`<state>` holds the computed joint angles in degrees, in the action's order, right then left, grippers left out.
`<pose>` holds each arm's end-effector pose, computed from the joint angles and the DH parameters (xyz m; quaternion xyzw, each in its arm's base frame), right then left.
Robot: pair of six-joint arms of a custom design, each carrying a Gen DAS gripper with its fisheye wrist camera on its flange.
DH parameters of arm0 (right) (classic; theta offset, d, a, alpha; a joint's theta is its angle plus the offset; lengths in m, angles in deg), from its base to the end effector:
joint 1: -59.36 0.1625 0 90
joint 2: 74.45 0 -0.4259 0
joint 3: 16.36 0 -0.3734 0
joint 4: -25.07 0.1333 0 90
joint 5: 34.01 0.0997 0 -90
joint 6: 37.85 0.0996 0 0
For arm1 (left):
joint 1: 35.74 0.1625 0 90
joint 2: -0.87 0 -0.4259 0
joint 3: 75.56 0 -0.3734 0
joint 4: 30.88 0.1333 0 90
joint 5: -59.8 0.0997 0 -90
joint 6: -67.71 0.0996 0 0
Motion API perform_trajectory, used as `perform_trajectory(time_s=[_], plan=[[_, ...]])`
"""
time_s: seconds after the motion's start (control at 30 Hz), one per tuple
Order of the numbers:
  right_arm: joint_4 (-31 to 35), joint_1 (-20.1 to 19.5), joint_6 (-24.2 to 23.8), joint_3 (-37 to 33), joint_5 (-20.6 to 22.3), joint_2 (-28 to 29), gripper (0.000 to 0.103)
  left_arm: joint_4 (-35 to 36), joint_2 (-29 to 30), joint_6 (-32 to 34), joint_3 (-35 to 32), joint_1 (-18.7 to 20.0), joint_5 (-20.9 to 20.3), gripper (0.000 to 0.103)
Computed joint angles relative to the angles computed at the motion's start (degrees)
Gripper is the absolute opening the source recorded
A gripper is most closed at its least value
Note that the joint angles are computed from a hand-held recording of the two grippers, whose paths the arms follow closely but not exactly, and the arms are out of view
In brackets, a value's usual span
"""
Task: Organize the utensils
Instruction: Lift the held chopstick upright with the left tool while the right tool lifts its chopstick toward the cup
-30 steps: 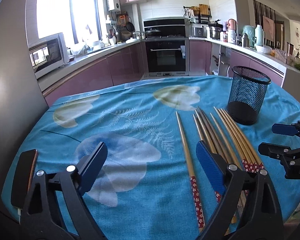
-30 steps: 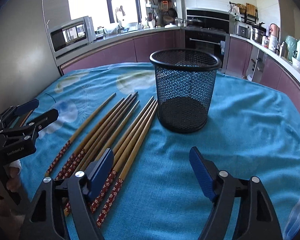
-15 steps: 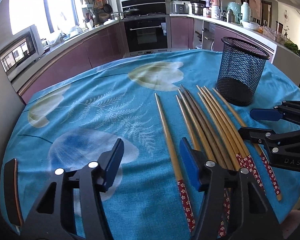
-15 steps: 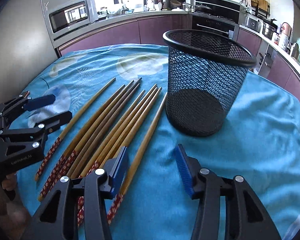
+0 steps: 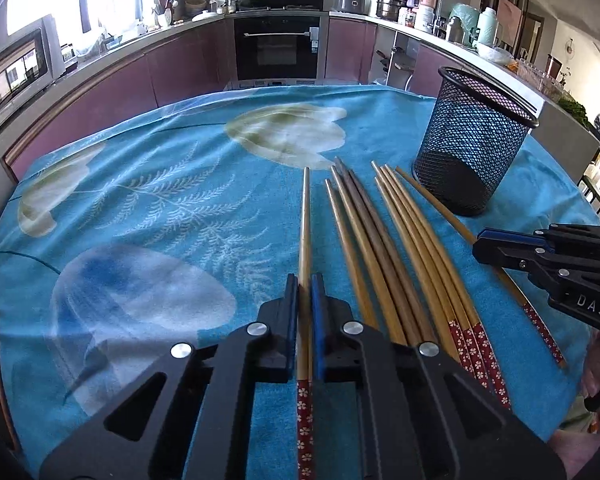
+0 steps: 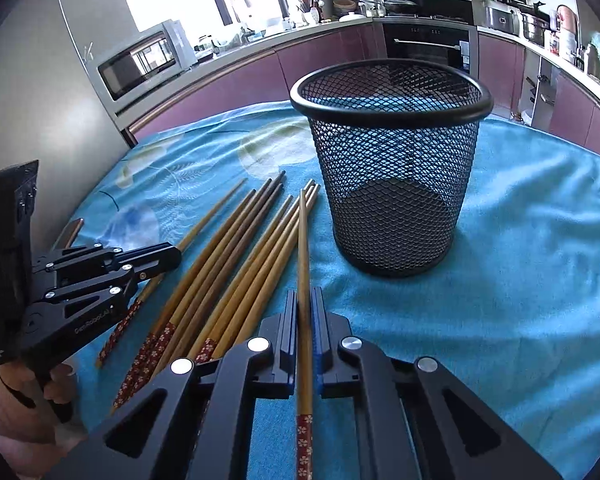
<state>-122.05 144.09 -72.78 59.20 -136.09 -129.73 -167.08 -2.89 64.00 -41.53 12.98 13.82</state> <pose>0.0448 -0.7383 0.3650 0.2093 -0.9206 0.2608 0.2017 -0.4172 -0.7821 -0.0393 0.2465 0.8860 -0.2607 0.2938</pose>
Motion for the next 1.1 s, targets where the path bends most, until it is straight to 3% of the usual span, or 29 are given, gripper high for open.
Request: perform_trajectory(time_s=[0.43,0.67,0.9,1.1], plan=[[-1.12,-0.17,-1.64,0.94,10.56,-3.99,0.006,-10.85,-8.58,2.78,11.04,-1.71,-7.08,0.008],[-3.07,-0.3,-2.84,0.86,15.74,-5.7,0.006,-14.99,-10.67,5.19,11.68,-3.42,-11.87,0.008],[-3.24,0.19,-4.33,-2.34,18.63,-5.53,0.006,-16.84,-9.46,7.14,7.05,-4.64,-15.14,0.007],[-4.04,1.35,-5.58,-5.58,19.07,-4.81,0.005,-12.49,-3.41,7.65,-6.76,-5.63,-16.43,0.007]])
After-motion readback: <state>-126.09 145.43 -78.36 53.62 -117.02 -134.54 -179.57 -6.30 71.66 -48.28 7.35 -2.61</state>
